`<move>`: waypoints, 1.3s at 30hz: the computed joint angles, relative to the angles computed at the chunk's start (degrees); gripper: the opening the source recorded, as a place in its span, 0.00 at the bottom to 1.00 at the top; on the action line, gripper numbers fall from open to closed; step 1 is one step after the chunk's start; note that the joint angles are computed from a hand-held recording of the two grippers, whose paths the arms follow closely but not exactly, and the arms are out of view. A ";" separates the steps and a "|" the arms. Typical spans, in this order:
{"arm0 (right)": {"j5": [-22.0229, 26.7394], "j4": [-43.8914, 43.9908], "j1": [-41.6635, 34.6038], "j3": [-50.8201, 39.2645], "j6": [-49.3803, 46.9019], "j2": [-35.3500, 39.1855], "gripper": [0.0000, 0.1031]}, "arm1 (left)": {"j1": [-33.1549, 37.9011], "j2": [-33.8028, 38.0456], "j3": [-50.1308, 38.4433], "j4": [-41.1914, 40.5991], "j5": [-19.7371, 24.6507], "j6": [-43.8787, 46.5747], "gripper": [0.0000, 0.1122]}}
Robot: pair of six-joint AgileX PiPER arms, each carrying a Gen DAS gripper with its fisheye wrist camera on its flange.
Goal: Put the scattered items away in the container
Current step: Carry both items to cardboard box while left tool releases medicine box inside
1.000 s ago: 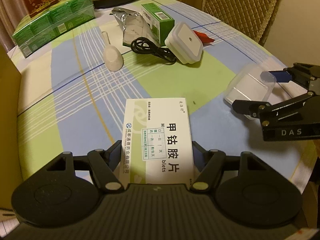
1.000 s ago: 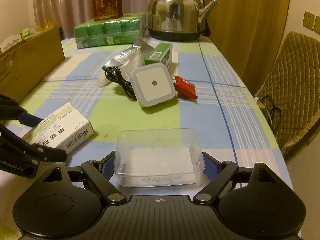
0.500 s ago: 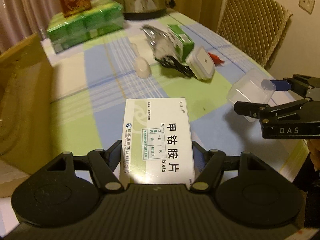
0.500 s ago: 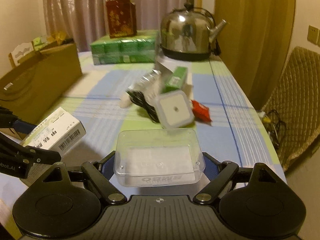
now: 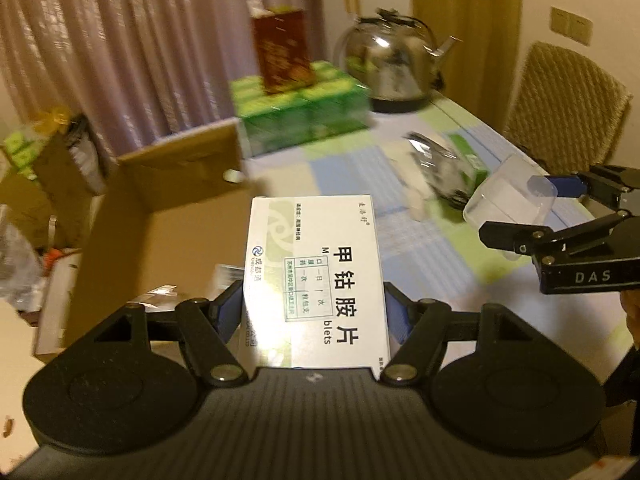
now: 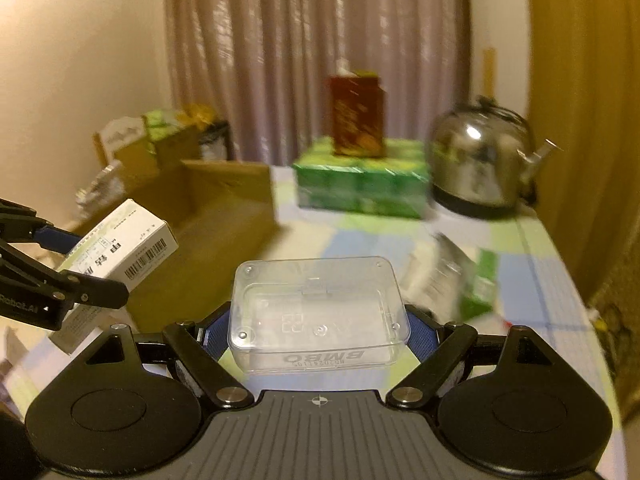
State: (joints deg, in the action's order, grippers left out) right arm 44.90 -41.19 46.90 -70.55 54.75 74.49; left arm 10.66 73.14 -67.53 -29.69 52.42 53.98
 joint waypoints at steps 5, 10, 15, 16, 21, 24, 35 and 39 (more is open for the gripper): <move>-1.11 3.41 1.24 -12.30 -5.50 9.01 0.81 | 9.23 5.76 -8.38 -2.84 4.14 3.43 0.59; -0.85 7.88 1.59 -25.03 -11.71 18.15 0.81 | 14.50 13.42 -17.88 -3.38 6.95 3.27 0.60; 0.12 12.21 1.44 -35.35 -17.43 26.14 0.81 | 17.02 20.23 -24.88 -4.04 8.07 2.68 0.60; 0.22 13.18 1.23 -36.99 -18.54 27.54 0.81 | 17.03 21.40 -25.98 -3.94 7.93 2.37 0.60; 1.16 15.82 0.86 -43.89 -23.15 34.11 0.81 | 16.57 26.54 -30.19 -4.24 7.59 1.75 0.60; 1.50 16.86 0.70 -46.27 -25.65 36.89 0.81 | 16.06 28.90 -31.08 -4.08 6.78 1.82 0.60; -0.18 19.66 -0.98 -47.67 -32.96 41.33 0.81 | 15.73 34.36 -31.60 -5.70 4.18 2.43 0.60; -0.73 20.16 -1.26 -46.81 -33.54 41.45 0.81 | 15.62 34.96 -31.46 -6.48 3.47 2.29 0.63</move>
